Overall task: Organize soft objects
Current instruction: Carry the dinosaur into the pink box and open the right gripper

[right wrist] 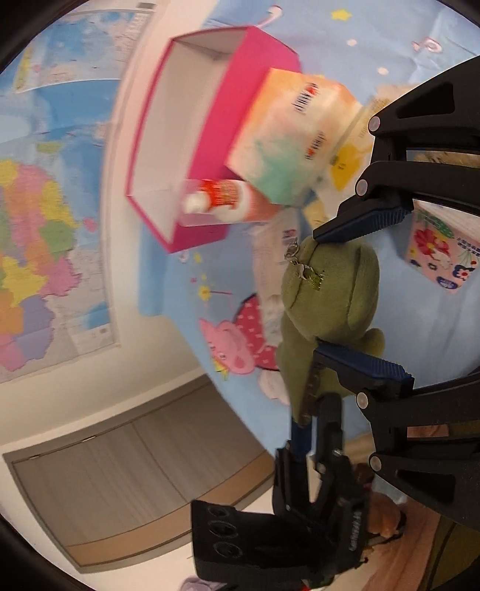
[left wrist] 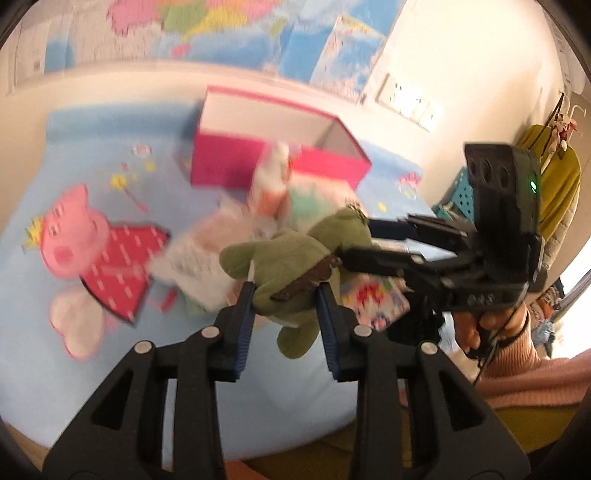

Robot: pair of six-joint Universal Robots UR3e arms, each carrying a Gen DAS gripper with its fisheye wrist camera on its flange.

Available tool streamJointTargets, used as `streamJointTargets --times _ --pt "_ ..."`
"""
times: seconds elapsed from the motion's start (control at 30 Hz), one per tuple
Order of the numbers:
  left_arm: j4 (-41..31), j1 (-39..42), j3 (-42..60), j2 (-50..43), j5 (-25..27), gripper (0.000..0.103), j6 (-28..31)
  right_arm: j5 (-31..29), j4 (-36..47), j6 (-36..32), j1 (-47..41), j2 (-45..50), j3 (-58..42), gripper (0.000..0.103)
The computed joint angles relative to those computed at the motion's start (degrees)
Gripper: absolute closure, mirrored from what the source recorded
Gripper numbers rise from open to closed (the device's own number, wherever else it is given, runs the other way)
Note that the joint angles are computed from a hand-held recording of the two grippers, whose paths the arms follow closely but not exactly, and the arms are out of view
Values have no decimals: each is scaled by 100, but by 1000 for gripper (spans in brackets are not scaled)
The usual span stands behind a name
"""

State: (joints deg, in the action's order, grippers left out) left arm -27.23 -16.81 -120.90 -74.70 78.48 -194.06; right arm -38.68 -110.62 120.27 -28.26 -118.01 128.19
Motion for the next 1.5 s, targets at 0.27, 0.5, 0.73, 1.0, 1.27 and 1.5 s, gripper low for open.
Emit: streamJointTargets --times 0.27,0.5,0.73,1.0,1.27,1.5 --pt "-107 264 1614 -769 269 66 617 227 -1353 1148 356 595 -626 45" --pt "-407 531 3160 -1787 91 65 790 144 -2713 2323 698 1690 -1595 45" --pt "-945 478 4815 -3099 232 65 942 -234 -3268 3181 1011 3096 -2850 45" --pt "-1839 560 6853 -4734 234 64 994 -825 -3238 3770 1374 4701 -4358 45" --pt "-2523 630 8024 -5755 149 63 1067 -1132 -2534 3896 1537 5873 -5596 45" --pt "-2801 520 8556 -6162 724 63 926 -1120 -2142 3853 1552 6185 -5947 45"
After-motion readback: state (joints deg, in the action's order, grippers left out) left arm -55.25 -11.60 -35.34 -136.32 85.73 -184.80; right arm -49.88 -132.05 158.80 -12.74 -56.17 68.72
